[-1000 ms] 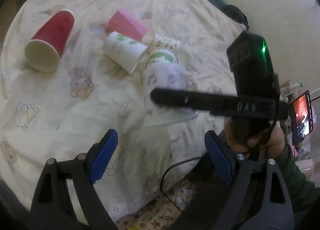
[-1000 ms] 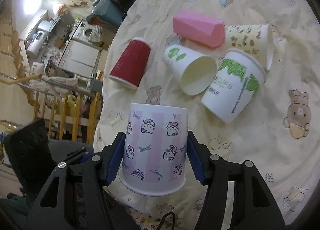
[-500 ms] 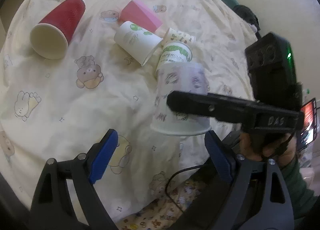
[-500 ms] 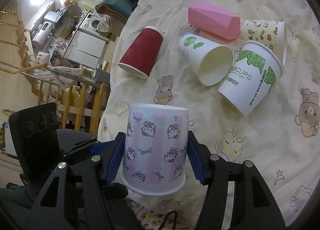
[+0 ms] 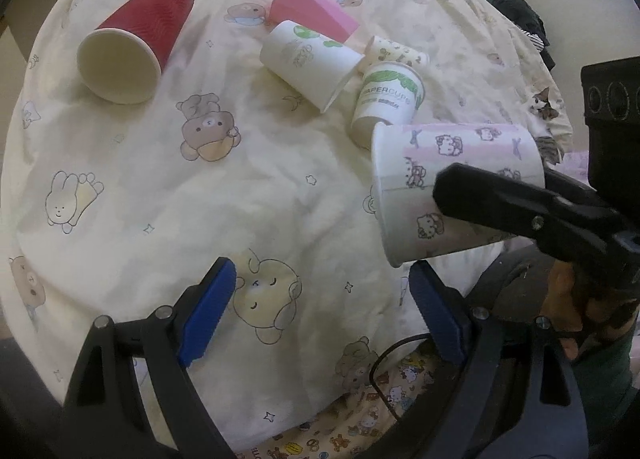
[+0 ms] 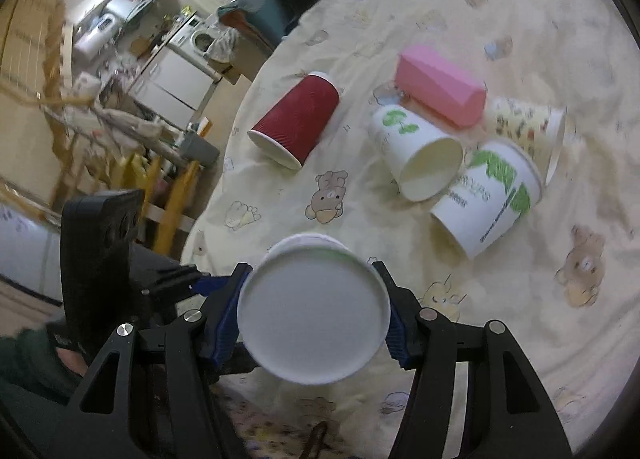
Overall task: Flip cup upside down
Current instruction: 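Rotate the right tool to turn the cup's rim toward the bed, then lower the inverted cup onto the bed and open the right tool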
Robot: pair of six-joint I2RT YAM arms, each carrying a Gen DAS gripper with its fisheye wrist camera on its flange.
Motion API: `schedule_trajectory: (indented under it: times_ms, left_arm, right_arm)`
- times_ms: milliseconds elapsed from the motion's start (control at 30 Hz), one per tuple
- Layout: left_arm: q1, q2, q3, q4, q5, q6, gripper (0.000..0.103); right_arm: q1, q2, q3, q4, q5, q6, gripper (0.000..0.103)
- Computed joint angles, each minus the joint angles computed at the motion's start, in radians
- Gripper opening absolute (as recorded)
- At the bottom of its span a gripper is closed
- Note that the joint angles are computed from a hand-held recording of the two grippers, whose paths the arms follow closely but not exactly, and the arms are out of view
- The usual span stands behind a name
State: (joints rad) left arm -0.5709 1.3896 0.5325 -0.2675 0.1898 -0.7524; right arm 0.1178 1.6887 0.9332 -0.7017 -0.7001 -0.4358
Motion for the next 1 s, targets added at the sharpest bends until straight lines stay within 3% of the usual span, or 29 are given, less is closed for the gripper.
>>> schedule_trajectory:
  times_ms: [233, 467, 633, 700, 733, 1000]
  left_arm:
    - [0.06, -0.06, -0.014, -0.099, -0.062, -0.009, 0.086]
    - [0.138, -0.257, -0.075, -0.301, -0.243, -0.058, 0.086]
    - [0.104, -0.309, -0.079, -0.352, -0.314, -0.064, 0.087]
    - [0.09, -0.297, -0.074, -0.354, -0.334, -0.053, 0.097]
    - [0.081, -0.288, -0.068, -0.357, -0.342, -0.051, 0.099]
    - [0.045, -0.248, -0.023, -0.366, -0.392, -0.061, 0.102]
  right_arm:
    - [-0.023, -0.004, -0.012, 0.055, 0.028, 0.021, 0.061]
    - [0.016, -0.002, -0.037, 0.16, 0.091, 0.081, 0.061]
    - [0.142, -0.01, -0.1, 0.304, 0.234, 0.107, 0.061]
    - [0.214, 0.02, -0.099, 0.32, 0.35, 0.1, 0.061]
    - [0.26, 0.054, -0.086, 0.31, 0.428, 0.095, 0.061]
    - [0.384, 0.18, 0.03, 0.191, 0.553, 0.085, 0.061]
